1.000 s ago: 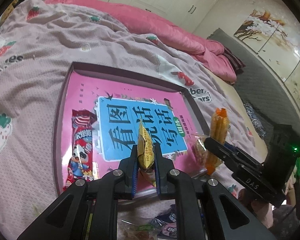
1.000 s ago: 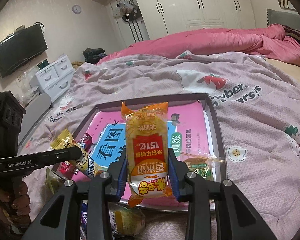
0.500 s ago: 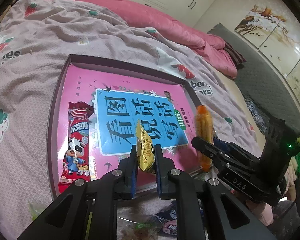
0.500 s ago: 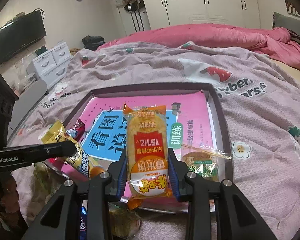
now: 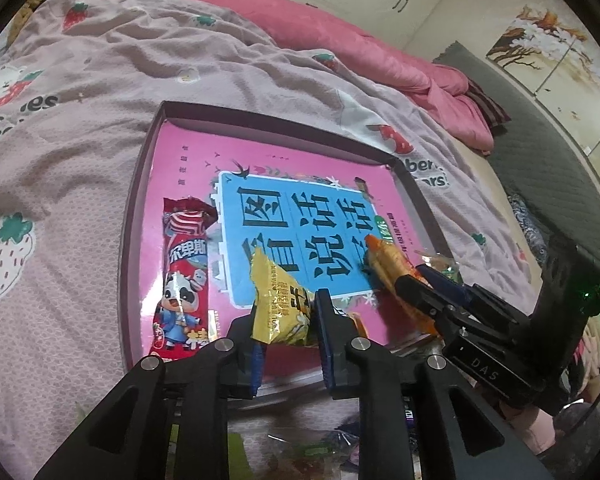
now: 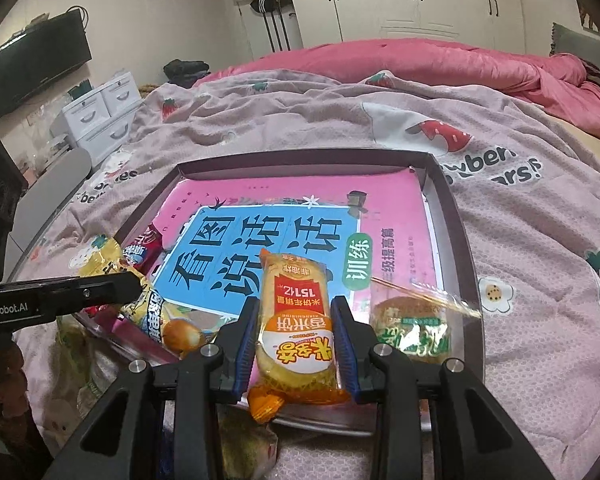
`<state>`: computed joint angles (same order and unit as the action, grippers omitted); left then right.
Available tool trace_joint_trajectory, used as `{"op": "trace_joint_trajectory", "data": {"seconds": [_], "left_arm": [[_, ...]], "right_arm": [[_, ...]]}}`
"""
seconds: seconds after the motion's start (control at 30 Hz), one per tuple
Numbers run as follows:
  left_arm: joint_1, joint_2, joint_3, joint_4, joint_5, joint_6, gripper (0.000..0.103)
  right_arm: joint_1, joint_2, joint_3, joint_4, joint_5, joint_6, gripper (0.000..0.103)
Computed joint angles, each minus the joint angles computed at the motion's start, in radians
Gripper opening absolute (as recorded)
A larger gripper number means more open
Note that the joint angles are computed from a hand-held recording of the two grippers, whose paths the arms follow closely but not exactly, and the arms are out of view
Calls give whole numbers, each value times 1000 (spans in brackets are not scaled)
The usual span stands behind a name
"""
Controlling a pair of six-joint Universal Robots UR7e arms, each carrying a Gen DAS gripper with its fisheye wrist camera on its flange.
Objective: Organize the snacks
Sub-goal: 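Lower both held bags into the tray and open both grippers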
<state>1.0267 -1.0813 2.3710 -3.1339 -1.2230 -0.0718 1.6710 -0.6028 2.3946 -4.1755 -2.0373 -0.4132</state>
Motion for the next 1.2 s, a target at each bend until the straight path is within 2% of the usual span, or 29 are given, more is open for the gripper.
{"op": "trace_joint_trajectory", "data": {"seconds": [0.33, 0.63, 0.8, 0.93, 1.2], "left_arm": [[5, -2, -6, 23, 21, -15, 29], [1, -12, -6, 33, 56, -28, 45], [-4, -28, -1, 29, 44, -25, 49], [-18, -38, 5, 25, 50, -16, 57], [-31, -50, 13, 15, 79, -12, 58]], "right_arm": [[-1, 6, -13, -6, -2, -4, 36], [-2, 6, -6, -25, -7, 3, 36], [-4, 0, 3, -35, 0, 12, 37], [-3, -4, 9, -43, 7, 12, 38], [-3, -16, 20, -59, 9, 21, 41]]}}
